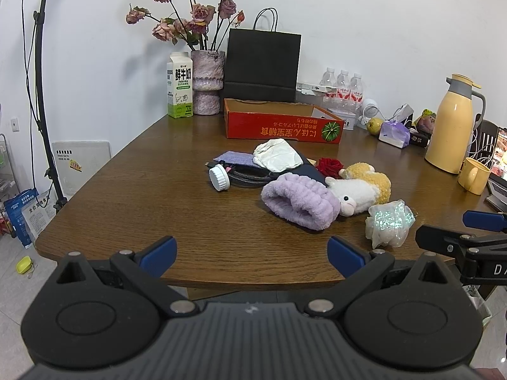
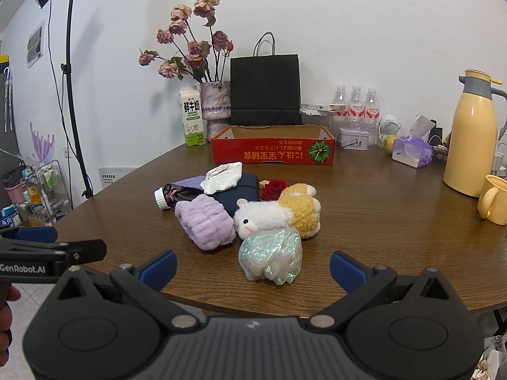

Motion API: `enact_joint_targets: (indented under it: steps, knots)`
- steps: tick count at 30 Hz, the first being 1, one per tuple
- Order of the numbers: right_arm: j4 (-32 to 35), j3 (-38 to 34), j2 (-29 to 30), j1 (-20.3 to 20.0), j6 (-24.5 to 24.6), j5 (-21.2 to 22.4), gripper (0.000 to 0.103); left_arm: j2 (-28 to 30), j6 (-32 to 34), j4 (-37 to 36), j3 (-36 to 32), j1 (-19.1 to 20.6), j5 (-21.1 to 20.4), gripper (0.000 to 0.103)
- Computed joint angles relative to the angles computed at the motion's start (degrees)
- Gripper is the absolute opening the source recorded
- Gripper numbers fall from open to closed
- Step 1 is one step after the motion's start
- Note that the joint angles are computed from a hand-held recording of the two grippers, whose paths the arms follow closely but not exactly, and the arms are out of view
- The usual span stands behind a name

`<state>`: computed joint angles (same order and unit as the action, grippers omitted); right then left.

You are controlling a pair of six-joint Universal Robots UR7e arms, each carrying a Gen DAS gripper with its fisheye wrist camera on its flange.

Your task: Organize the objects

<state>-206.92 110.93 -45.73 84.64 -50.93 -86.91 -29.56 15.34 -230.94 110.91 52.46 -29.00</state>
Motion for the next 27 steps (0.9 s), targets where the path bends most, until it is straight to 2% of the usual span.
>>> enact_joint_targets:
  steps: [27]
  knots:
    - [-0.11, -0.76, 1.24, -0.17, -1.61, -0.7, 0.103, -0.23, -2.05, 2.45, -0.27, 0.77, -1.01, 0.103]
